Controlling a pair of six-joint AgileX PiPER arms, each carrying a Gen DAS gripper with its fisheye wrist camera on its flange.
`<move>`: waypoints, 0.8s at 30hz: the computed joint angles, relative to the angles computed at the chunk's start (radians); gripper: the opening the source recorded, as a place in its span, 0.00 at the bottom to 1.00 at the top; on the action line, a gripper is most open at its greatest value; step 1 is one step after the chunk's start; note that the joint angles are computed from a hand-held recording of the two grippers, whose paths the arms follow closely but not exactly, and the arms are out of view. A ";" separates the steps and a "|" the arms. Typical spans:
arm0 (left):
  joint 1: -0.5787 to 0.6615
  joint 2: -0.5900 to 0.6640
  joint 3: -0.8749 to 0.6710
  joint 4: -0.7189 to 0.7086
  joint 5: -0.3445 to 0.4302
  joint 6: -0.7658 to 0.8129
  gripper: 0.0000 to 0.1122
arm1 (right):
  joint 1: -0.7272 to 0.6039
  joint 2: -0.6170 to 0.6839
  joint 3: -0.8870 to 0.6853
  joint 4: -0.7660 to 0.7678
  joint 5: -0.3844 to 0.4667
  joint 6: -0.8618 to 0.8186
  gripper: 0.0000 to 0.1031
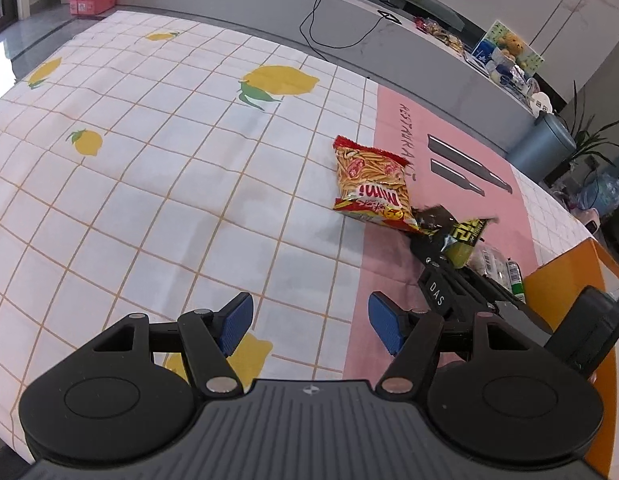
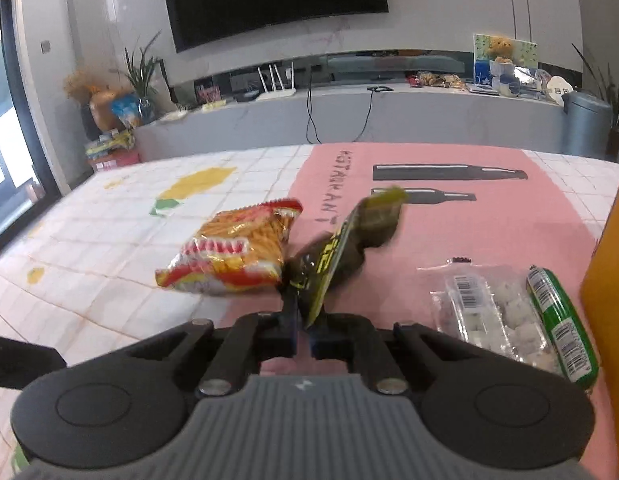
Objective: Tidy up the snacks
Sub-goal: 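Lift the dark spicy-strip packet with the right gripper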
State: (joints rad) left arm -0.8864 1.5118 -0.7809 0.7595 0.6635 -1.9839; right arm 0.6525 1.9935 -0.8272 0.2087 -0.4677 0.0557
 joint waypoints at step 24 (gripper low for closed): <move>-0.014 -0.019 0.004 0.010 -0.006 -0.053 0.69 | 0.124 -0.165 0.153 0.426 -0.137 -0.452 0.59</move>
